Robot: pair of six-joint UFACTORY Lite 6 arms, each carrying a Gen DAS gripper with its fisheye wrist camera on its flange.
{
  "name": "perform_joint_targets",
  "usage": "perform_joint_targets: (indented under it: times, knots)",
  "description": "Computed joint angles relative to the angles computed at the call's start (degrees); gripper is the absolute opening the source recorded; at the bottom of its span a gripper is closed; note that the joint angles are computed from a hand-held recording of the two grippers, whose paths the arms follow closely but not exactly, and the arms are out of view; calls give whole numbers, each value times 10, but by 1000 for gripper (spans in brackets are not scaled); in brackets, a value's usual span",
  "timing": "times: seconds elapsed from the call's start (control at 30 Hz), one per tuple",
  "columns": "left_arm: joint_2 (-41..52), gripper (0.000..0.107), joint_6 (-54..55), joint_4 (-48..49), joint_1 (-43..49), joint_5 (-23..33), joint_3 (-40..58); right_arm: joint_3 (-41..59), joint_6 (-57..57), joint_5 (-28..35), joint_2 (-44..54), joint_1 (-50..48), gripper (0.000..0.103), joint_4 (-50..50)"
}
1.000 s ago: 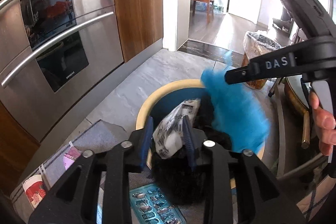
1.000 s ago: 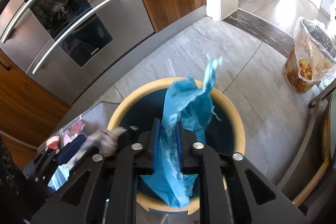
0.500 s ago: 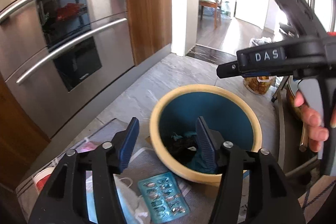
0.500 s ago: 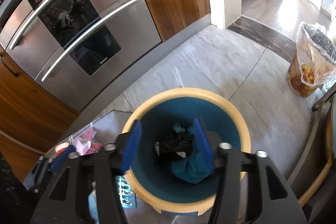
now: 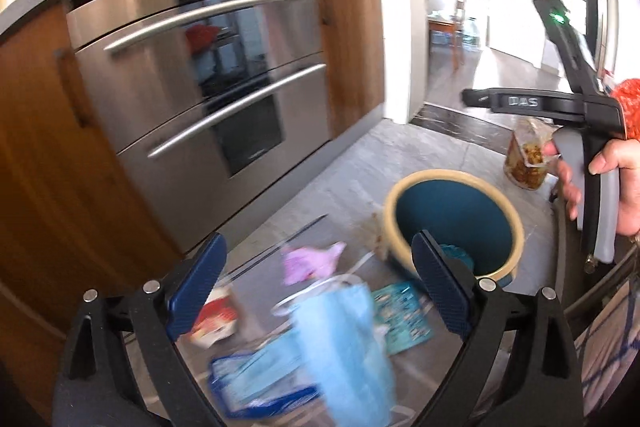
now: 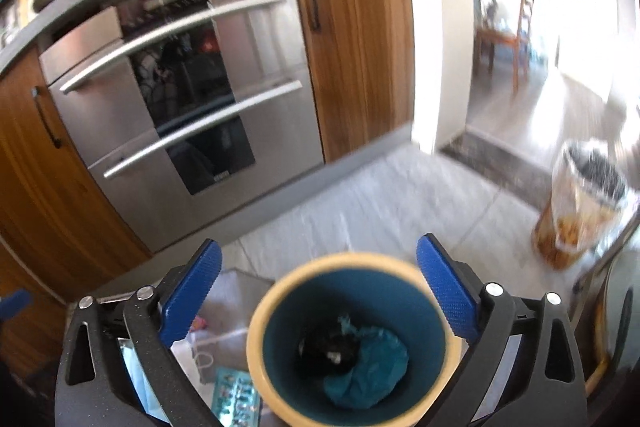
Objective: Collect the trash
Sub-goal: 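Grasp the blue face mask with the right tool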
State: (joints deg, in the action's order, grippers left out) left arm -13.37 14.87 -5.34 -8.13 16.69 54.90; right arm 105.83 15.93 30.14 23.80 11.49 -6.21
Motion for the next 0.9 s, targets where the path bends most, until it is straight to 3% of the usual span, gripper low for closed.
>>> perform_joint_targets:
  times: [0.13,0.2,0.27,0.33,0.4,0.47,0.6,0.77,0.83,0.9]
  knots:
    - [-79,95,52,-32,79,40,-47,-32,13,-23,-25,15,98,7]
    - [-109,96,84,-49,123,48,-68,-41,-22,-16,-29,20,98,70]
    - [-115,96,161,-126,176,59,-73,-44,-70,10,-25,24,98,167]
    - [-91,96,242,-218,226,65,-63,-44,-73,32,-20,42,98,197]
    - [-69,96,268,-243,241,46,-64,-44,-63,46,-11,77,98,188]
    - [-32,96,225,-192,243,24,-58,-35,-39,63,8,117,98,158]
    - [12,96,265,-239,270,36,-47,-35,-30,81,39,182,98,120]
    - [38,96,261,-217,283,22,-52,-35,-31,95,77,226,96,101]
    - [48,96,286,-247,304,43,-48,-38,-36,96,85,235,93,115]
    - [61,96,294,-269,318,60,-34,-18,-46,110,108,246,80,133]
